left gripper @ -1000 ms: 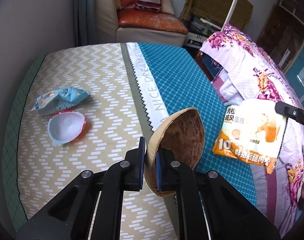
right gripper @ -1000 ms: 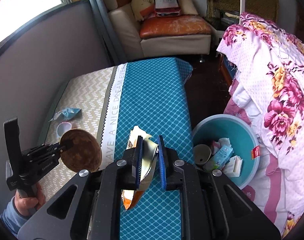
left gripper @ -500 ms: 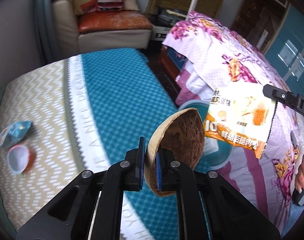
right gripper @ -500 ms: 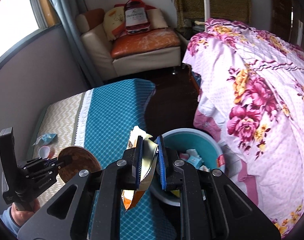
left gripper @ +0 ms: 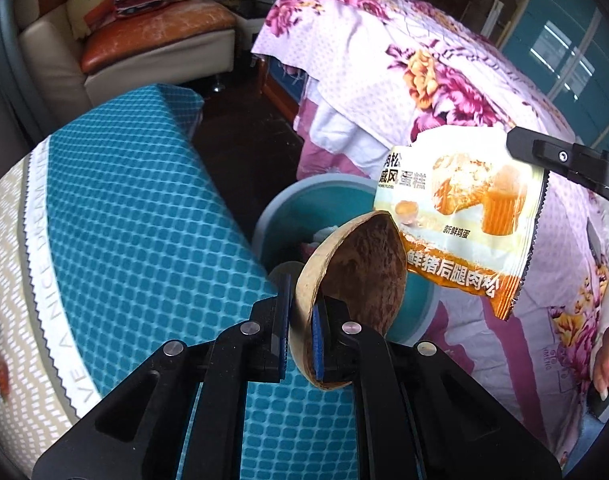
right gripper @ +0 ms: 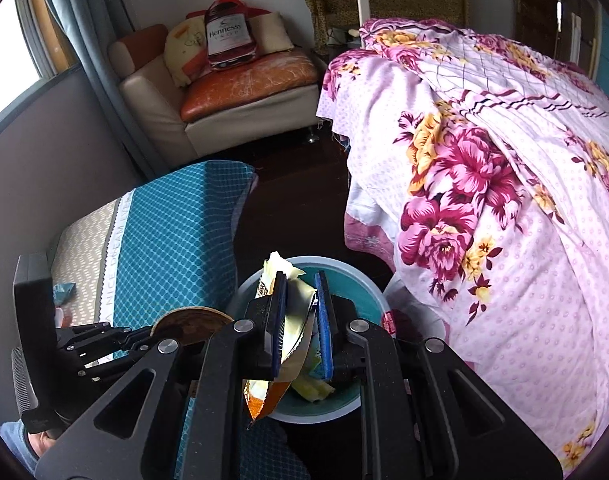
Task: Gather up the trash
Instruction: 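Carry the cake bag and coconut shell over the teal bin and open both tools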
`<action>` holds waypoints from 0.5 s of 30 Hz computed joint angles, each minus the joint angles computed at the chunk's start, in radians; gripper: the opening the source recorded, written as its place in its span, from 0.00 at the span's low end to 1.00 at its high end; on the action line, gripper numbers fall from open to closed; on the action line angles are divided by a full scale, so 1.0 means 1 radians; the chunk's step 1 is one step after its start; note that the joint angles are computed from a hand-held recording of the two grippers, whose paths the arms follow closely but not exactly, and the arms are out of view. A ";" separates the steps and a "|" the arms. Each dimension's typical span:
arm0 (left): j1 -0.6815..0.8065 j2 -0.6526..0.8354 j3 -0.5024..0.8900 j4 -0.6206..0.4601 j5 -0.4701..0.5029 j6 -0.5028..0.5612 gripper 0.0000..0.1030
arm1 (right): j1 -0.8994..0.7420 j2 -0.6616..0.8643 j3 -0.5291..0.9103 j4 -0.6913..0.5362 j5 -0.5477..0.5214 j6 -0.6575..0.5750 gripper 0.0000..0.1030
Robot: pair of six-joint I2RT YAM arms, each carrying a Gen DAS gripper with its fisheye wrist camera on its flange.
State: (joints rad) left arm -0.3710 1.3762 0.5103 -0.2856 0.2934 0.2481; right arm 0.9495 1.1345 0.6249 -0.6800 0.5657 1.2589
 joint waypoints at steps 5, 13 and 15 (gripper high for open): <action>-0.092 0.093 0.014 0.058 -0.041 -0.059 0.10 | -0.053 -0.046 -0.069 0.051 -0.031 -0.039 0.13; -0.118 0.193 0.034 0.089 -0.046 -0.098 0.38 | -0.100 -0.060 -0.123 0.114 -0.070 -0.074 0.13; -0.107 0.176 0.019 0.104 -0.044 -0.100 0.58 | -0.103 -0.053 -0.127 0.126 -0.075 -0.077 0.13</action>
